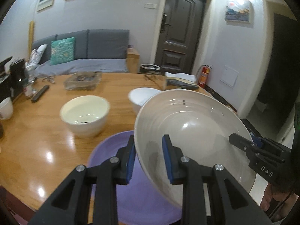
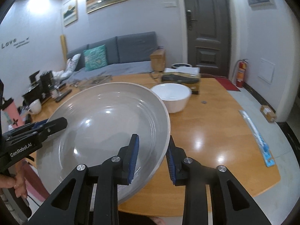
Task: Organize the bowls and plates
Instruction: 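Carry the cream-white plate with both grippers onto the purple plate stack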
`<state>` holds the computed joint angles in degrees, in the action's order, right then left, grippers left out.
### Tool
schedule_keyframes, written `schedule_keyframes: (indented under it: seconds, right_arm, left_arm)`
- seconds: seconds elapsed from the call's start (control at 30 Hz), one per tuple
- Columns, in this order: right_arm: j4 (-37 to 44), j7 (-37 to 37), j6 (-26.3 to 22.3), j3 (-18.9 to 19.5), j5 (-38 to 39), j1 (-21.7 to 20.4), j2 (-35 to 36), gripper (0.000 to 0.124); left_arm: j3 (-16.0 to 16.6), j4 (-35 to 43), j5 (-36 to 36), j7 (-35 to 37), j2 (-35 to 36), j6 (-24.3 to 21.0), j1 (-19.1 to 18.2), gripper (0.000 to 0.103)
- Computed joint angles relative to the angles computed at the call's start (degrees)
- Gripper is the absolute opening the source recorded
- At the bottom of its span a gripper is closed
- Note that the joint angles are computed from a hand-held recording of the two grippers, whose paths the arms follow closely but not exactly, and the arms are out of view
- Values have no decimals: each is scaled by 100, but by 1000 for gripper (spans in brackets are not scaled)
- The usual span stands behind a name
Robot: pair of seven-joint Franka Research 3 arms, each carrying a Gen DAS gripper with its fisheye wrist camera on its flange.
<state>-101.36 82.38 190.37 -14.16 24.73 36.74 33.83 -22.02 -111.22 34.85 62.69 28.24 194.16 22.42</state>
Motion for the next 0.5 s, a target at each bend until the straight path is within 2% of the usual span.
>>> schedule_keyframes:
  seconds: [0.17, 0.23, 0.37, 0.5]
  right_arm:
    - [648, 52, -429, 130, -300, 16, 385, 24]
    - [898, 163, -606, 128, -482, 55, 549, 24]
    - [1288, 348, -922, 277, -845, -19, 795, 24]
    - [1450, 568, -1084, 320, -1161, -63, 918, 24]
  left_arm:
    - [183, -134, -36, -161, -43, 108, 207, 25]
    - [115, -106, 48, -214, 19, 32, 383, 25]
    - [-358, -33, 222, -171, 247, -143, 995, 25]
    - [-605, 47, 126, 47, 431, -294, 1210, 25]
